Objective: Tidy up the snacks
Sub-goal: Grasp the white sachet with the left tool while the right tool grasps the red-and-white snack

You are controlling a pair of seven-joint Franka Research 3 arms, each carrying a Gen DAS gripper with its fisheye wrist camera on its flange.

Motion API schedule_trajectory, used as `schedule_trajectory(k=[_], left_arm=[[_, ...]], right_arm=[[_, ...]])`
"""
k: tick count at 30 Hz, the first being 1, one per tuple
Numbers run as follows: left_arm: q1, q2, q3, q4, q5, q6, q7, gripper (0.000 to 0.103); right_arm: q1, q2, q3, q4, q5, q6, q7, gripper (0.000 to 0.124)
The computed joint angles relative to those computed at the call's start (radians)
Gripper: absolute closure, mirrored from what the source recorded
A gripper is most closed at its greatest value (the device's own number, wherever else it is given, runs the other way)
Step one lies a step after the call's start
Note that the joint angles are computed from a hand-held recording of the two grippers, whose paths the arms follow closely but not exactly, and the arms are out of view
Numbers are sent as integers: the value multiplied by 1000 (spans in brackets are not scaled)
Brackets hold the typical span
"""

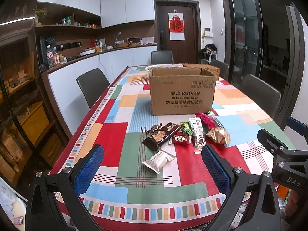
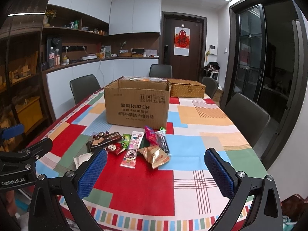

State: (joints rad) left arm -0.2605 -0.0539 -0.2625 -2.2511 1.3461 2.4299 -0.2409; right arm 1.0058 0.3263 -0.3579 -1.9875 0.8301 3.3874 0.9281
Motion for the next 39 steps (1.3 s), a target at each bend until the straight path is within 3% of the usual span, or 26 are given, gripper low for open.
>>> schedule_trajectory(k=[5, 9, 16, 20, 24, 27, 32, 39], left_arm=[[18, 22, 20, 11, -2, 58, 57, 2], [38, 62, 44, 30, -36, 137, 144, 13], [67, 147, 85, 81, -114, 249, 302, 24], [64, 195, 103, 108, -156, 246, 388, 31], [71, 244, 117, 124, -258, 298, 504, 37], [62, 268, 133, 136, -293, 314, 539, 41], [56, 297, 157, 156, -325, 332, 582, 45], [76, 340, 160, 173, -471, 391, 714, 54]], right_arm=[[21, 33, -44, 43, -52, -92, 31, 22], [-81, 72, 41, 118, -112, -206, 46, 22], [-170, 181, 99, 277, -225, -366, 109, 33], [-214, 245, 135, 368, -300, -450, 136, 41], [-264, 311, 180, 468, -371, -538, 153, 48], [-312, 356, 233, 537, -419, -596, 130, 54], [-367, 426, 308, 638, -520, -622, 64, 62], [-445, 553, 433, 850, -633, -752, -18, 71]])
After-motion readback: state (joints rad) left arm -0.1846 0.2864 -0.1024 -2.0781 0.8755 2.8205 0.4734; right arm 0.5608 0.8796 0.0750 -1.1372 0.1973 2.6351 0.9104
